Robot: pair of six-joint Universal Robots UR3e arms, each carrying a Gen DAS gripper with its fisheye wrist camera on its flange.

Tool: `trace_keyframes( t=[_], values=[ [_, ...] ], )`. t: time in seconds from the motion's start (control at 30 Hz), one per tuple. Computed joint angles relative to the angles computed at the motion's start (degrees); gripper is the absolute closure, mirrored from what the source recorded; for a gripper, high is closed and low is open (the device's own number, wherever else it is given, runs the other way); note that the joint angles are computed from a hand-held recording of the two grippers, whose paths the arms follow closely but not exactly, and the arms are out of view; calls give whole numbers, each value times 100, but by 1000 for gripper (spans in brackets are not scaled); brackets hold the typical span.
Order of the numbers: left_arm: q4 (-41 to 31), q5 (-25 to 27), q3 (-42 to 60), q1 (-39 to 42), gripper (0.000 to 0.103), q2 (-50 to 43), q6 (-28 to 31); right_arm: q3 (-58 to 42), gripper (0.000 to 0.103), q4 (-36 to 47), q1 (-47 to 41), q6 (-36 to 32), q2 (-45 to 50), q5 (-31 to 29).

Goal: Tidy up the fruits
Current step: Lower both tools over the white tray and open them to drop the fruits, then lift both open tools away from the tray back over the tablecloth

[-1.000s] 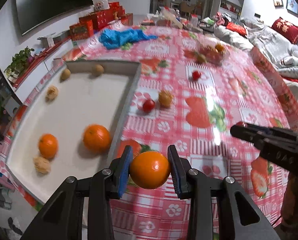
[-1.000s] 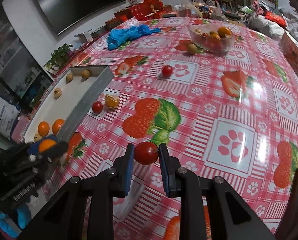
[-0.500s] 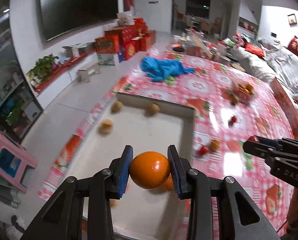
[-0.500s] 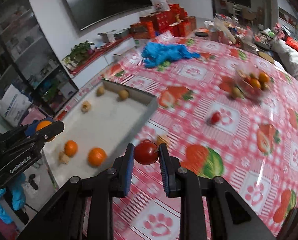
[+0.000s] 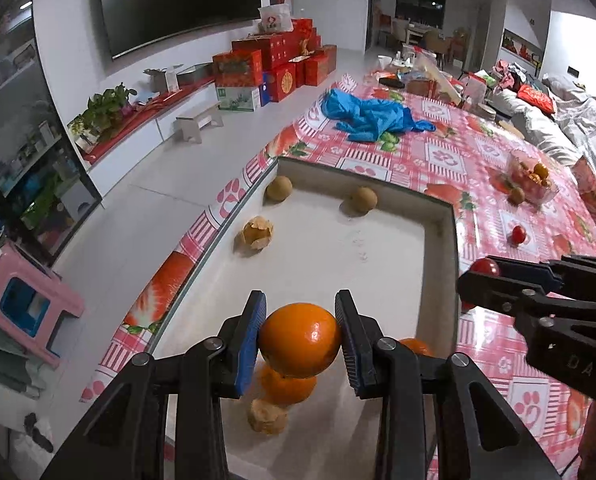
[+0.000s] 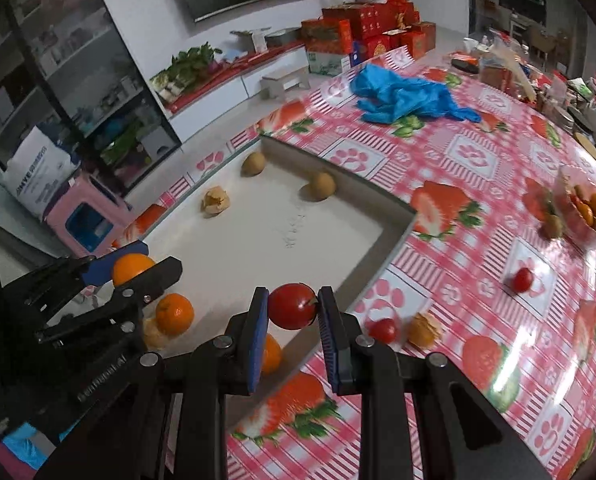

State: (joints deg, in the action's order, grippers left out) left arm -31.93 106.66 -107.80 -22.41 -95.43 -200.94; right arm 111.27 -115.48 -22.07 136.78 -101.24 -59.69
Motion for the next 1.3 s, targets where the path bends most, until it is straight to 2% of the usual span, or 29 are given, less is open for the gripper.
trace_keyframes(
  t=[0.27,0.6,0.63,0.7,0.73,0.77,0.9,1.03,1.3],
  values=[
    [89,38,-10,106,66,-241,6,-43,76,-503,451,343,539,-380],
    [80,3,-14,107,65,-408,-5,-43,74,-670,653,413,847,-624],
    [111,42,-25,82,65,-414,-7,-51,72,-662,661,403,862,-632],
    [110,66,-23,58,65,-413,10,-40,62,-677,664,387,845,-652],
    [66,74,-4,53,65,-410,-3,-14,52,-704,660,379,813,-652],
    [21,87,18,49,64,-410,-20,18,51,-784,671,417,785,-684],
    [-54,314,-19,40,35,-349,-221,-17,47,-679,561,385,735,-600],
    [-60,238,-152,131,34,-189,-256,28,25,-827,562,471,624,-677],
    [-270,322,-70,59,34,-169,-290,149,18,-887,472,360,368,-649]
  ],
)
